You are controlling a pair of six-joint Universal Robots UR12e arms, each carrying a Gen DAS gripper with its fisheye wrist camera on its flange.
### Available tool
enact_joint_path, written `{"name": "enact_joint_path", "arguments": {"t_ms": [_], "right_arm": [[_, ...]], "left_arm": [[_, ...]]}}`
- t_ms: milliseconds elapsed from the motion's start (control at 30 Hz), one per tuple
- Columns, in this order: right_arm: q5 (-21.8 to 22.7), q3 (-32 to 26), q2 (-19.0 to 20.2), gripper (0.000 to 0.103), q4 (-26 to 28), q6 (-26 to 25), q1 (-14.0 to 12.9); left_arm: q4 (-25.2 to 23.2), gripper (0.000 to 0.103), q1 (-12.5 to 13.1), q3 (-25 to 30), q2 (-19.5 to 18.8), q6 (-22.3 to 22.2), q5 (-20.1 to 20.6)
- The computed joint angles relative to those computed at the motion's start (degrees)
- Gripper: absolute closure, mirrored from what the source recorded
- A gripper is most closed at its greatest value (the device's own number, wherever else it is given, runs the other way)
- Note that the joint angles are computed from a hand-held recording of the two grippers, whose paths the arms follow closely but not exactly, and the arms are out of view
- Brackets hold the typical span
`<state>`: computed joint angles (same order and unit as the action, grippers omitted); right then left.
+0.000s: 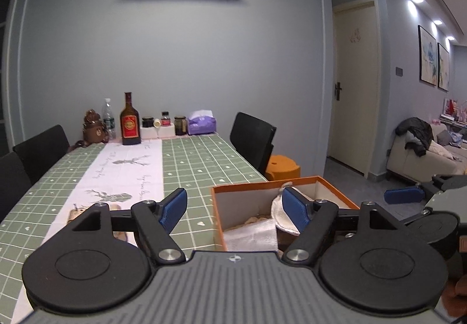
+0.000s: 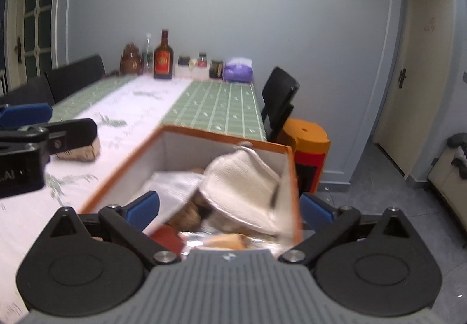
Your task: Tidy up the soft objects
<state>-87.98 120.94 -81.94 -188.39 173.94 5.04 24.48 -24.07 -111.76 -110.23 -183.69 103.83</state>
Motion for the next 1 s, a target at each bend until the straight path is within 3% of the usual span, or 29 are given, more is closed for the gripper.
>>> {"name": "enact_joint_path", "arguments": {"t_ms": [133, 233, 300, 567, 767, 1000], "right_arm": [[-3.35, 0.44, 1.99, 0.003, -6.59, 4.61, 2.72], [-5.64, 0.99, 3.74, 0.003, -13.93, 3.09, 4.71], [-7.49, 1.10, 4.17, 0.003, -15.53, 1.66, 5.91], [-8.02, 2.57, 4.08, 0.003, -16.51, 3.43, 7.26], [-5.64, 3.47, 3.58, 0.003, -15.13, 7.00, 7.09], [-6.20, 3.66, 3.63, 0.003, -14.45, 6.63, 7.71]], "left_arm": [[2.91, 0.012, -0.45, -1.18, -0.10, 1.80, 3.78], [3.95, 0.011, -0.71, -2.08, -0.08, 2.66, 6.21], [4.76, 0.011, -0.63, -2.92, 0.16, 1.92, 7.25], [5.71, 0.011, -0.56, -4.72, 0.57, 0.14, 9.11], [5.10, 0.011, -0.02, -5.88, 1.41, -1.83, 7.12], [5.44, 0.011, -0.09, -6.35, 1.31, -2.15, 8.03]]}}
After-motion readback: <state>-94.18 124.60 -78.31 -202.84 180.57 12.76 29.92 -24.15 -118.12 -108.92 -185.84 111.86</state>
